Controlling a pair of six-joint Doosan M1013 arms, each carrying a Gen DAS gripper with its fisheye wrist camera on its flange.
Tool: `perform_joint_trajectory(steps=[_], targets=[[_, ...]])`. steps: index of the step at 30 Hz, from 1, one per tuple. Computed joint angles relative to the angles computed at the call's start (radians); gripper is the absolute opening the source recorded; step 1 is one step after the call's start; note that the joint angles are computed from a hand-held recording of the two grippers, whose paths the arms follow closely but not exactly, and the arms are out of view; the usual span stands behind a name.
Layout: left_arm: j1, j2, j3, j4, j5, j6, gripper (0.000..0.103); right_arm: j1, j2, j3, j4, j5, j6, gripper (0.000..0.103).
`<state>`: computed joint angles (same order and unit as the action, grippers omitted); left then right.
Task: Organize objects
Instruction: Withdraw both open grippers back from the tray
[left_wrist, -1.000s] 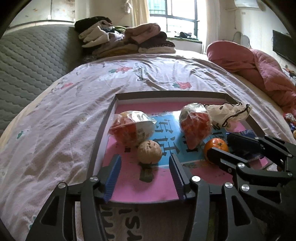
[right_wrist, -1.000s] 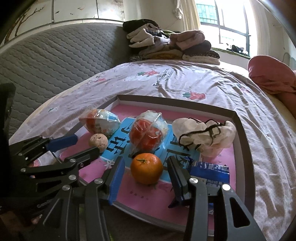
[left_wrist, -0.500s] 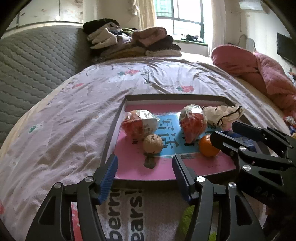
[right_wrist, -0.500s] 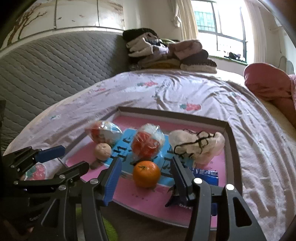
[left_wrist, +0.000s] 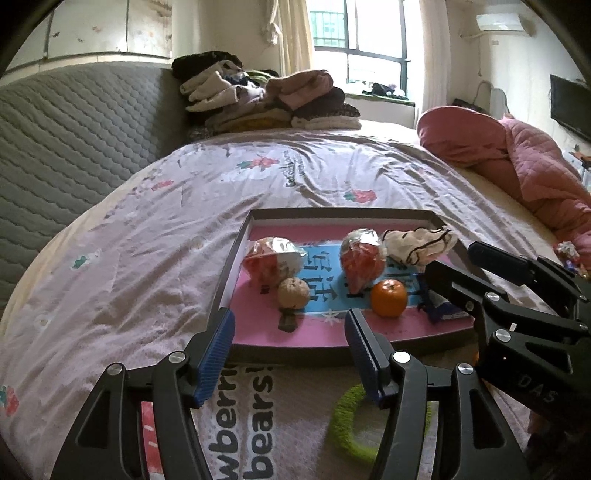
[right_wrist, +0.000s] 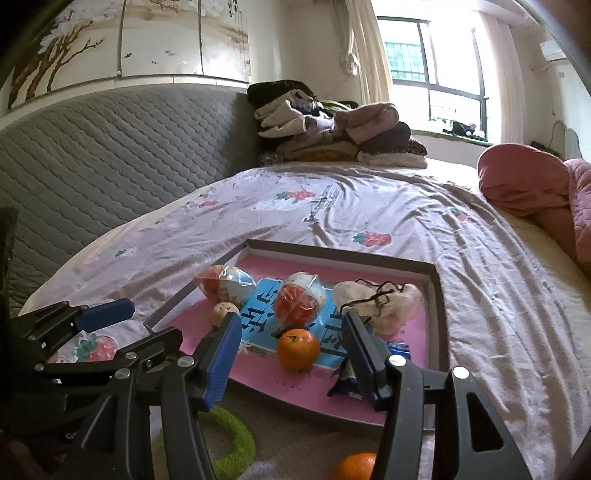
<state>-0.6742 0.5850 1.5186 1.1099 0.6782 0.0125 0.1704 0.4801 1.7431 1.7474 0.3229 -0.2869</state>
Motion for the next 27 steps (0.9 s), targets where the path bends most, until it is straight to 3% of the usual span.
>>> perform_joint_trajectory(steps=[27], targets=[[-0.074, -0.079, 0.054, 0.105, 0.021, -0.054, 0.064, -0.030, -0.132, 0.126, 0.131, -0.022, -0.144, 0.062]])
